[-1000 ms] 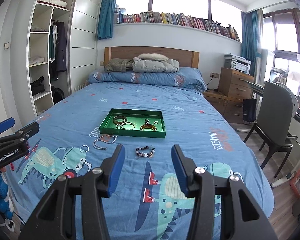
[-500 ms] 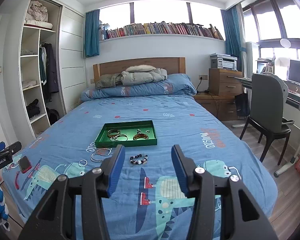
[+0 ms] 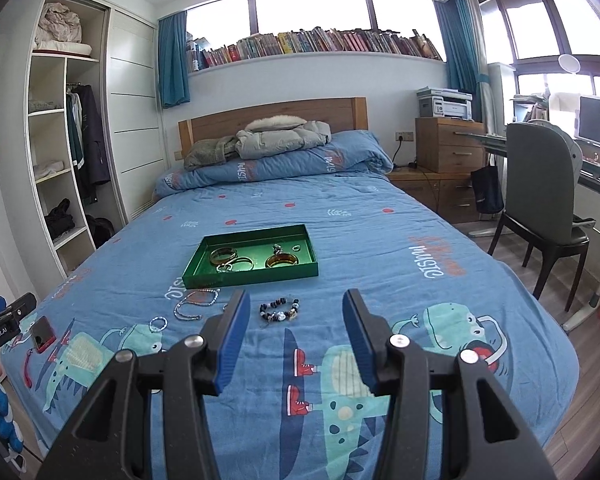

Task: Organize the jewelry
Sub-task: 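Withdraw both open tools from the tray back over the remaining jewelry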

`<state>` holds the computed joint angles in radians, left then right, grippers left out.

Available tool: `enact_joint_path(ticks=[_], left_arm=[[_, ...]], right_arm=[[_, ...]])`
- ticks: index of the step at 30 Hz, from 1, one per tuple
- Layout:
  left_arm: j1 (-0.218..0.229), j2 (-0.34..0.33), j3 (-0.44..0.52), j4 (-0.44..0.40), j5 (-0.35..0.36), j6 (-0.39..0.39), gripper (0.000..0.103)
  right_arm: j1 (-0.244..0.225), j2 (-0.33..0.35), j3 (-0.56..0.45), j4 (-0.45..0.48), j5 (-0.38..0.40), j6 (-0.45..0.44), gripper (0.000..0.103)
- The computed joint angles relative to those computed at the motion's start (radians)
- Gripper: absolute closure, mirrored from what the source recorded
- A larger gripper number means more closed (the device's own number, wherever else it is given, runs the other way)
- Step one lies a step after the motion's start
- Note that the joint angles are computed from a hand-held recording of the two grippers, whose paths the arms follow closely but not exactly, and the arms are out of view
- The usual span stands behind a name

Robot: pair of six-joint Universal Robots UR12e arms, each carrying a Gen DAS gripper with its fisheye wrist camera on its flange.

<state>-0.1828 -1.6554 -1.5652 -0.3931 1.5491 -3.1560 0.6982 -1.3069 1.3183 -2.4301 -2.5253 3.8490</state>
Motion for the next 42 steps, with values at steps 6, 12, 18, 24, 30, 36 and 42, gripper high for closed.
enact_joint_path(ticks=[6,12,18,24,30,36,42], left_arm=[[-0.006,-0.016,0.008,-0.010,-0.002,0.016,0.015],[-0.006,-0.023,0.010,-0.004,-0.016,0.038,0.015],[-0.005,-0.035,0.021,-0.019,-0.026,0.059,0.015],[-0.007,-0.053,0.034,-0.034,-0.043,0.086,0.015],[-0.009,-0.079,0.054,-0.051,-0.037,0.100,0.015],[-0.011,-0.109,0.077,-0.071,-0.027,0.098,0.015],[-0.019,-0.140,0.101,-0.086,-0.015,0.103,0.015]], right_arm=[[-0.006,0.011,-0.011,0.047,0.007,0.023,0.057],[-0.007,0.026,-0.035,0.087,-0.001,0.039,0.057],[-0.005,0.038,-0.055,0.153,-0.006,0.079,0.057],[-0.009,0.048,-0.072,0.212,-0.007,0.122,0.057],[-0.020,0.064,-0.085,0.224,0.005,0.126,0.057],[-0.038,0.074,-0.085,0.220,0.046,0.124,0.057],[-0.056,0.079,-0.076,0.218,0.087,0.126,0.056]])
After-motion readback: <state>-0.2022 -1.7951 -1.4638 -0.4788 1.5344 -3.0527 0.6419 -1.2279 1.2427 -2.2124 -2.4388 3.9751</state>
